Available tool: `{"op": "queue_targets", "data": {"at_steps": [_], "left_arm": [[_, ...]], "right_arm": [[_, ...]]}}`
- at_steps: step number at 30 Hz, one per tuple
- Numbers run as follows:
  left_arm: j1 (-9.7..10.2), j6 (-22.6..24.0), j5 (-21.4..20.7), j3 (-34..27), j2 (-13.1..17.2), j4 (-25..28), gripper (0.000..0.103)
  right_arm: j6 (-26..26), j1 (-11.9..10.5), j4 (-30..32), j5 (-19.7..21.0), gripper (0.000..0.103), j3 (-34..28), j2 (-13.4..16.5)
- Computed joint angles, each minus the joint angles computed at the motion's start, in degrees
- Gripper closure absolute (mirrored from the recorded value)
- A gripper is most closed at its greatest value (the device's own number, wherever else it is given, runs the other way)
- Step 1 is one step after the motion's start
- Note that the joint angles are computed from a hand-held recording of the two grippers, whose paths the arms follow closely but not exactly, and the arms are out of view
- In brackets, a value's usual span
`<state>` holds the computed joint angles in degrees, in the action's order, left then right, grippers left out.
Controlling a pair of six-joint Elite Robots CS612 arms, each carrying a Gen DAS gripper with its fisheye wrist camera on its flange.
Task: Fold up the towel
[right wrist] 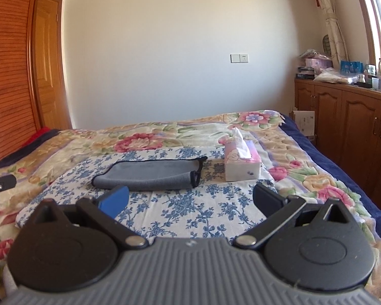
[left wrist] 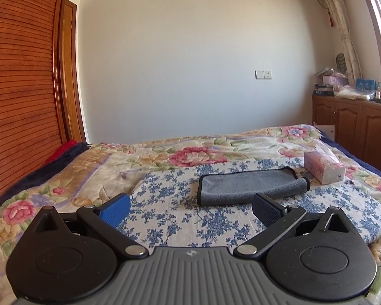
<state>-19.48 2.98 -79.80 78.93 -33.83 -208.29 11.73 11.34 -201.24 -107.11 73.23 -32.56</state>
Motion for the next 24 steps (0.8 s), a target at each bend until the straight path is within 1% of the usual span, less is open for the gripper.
{"op": "queue_targets", "data": {"at_steps": [4, 11, 24], "left_arm": [[0.03, -0.29, -0.06, 0.24, -0.1, -0.65, 0.0], [0.15, -1.11, -0.1, 0.2, -0.08, -0.12, 0.0], [0.22, -1.73, 0.09, 0.11, 0.05, 0.05, 0.0]], "right_arm": [[-0.81, 0.07, -1.04, -0.04, 0.0, 0.03, 0.12], [-2.77, 0.16, -1.65, -0.16, 0.0, -0.46, 0.42], [-2.97, 0.2, -2.05, -0.38, 0.0, -0.43, 0.46]]}}
